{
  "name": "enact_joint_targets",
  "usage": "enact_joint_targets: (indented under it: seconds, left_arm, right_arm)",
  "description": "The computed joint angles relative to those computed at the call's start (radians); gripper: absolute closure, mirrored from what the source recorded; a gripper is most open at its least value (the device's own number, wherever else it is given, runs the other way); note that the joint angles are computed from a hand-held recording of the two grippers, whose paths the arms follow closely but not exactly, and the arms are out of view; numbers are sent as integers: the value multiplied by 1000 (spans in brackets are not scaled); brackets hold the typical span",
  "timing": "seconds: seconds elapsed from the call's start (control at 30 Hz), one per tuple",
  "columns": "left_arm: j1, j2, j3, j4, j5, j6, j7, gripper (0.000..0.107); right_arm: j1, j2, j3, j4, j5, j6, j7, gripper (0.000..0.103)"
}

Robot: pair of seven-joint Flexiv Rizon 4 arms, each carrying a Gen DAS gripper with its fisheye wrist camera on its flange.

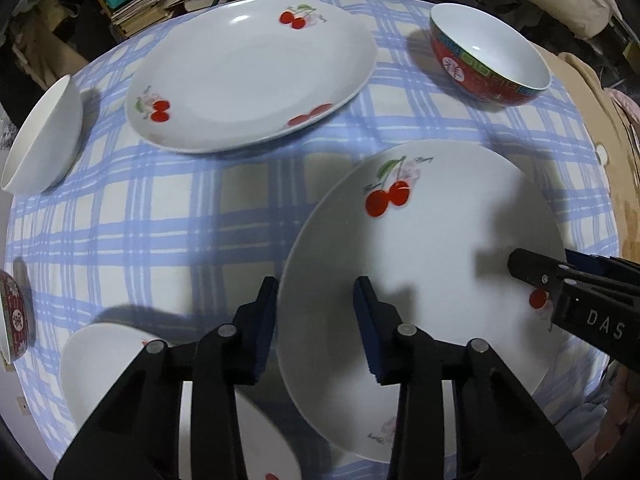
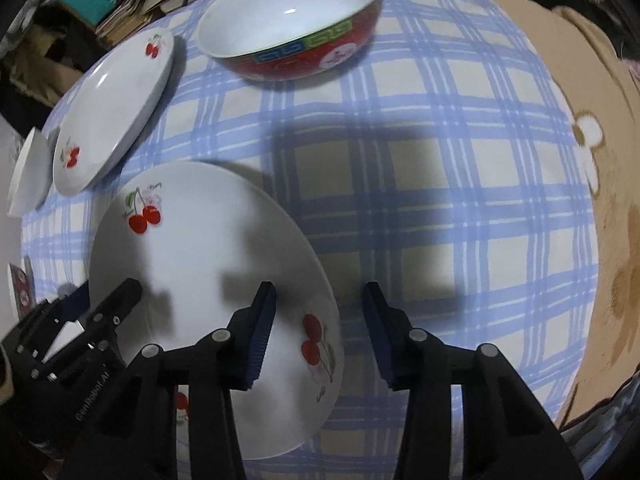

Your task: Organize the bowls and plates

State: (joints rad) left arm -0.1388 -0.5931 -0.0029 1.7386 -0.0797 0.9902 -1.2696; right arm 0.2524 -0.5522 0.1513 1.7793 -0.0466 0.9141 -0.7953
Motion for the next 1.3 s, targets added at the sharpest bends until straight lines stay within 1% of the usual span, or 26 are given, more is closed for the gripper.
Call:
enact_joint_targets:
  seconds: [0.1,0.13,0.17,0.2,0.4,0.57,0.63,0.73,0.83,0.87,0.93,1.0,1.13,1.23,1.3]
  left_arm:
    - [-4,-4,-2,-2,-3,4,-11,71]
    - [-3,-4,-5,0,-5,9,-9,72]
    - [-2,-6,-6,-1,-6,11,-8,74]
    - [4,-5,-10,0,-11,11,0,74]
    - [45,12,-32,22,-63,-4,48,80]
    - [42,29,-16,43,-52,7,65,80]
    - [53,43,-21,60,-69,10,69,80]
    - [68,69,-32,83,-93,17,89,80]
    - [70,88,-31,89,-99,15,103,81]
    - [68,82,-29,70,-98,7,101,81]
    - [71,87,-28,69,-103,8,105,82]
    - [74,96,-25,73,-107,6,106,83]
    - [71,127,-15,98,-101,21,98,84]
    - [91,156,-24,119,-130,19,110,84]
    - [98,175,-26,137,-143,26,120,84]
  right_arm:
    - [-7,1,1,1,4,0,-9,55]
    - [-7,2,0,2,1,-3,-12,57]
    - [-9,4,2,4,1,-2,-21,60]
    - [-22,-3,9,-4,13,1,-43,70]
    - [-27,12,10,14,28,21,-66,72]
    - [-15,23,0,31,-1,48,-82,73]
    - [-2,32,-1,37,-9,67,-70,75]
    - [-1,64,2,73,-10,123,-67,75]
    - [-1,105,1,120,-20,169,-67,75]
    - [-3,119,4,134,-20,182,-71,75]
    - [-2,126,10,150,-19,202,-76,75]
    - [-11,129,25,152,-3,208,-94,75]
    - [-31,114,59,112,54,185,-142,78]
    - [-30,107,71,93,79,192,-177,79]
    - [-45,102,93,82,119,199,-210,79]
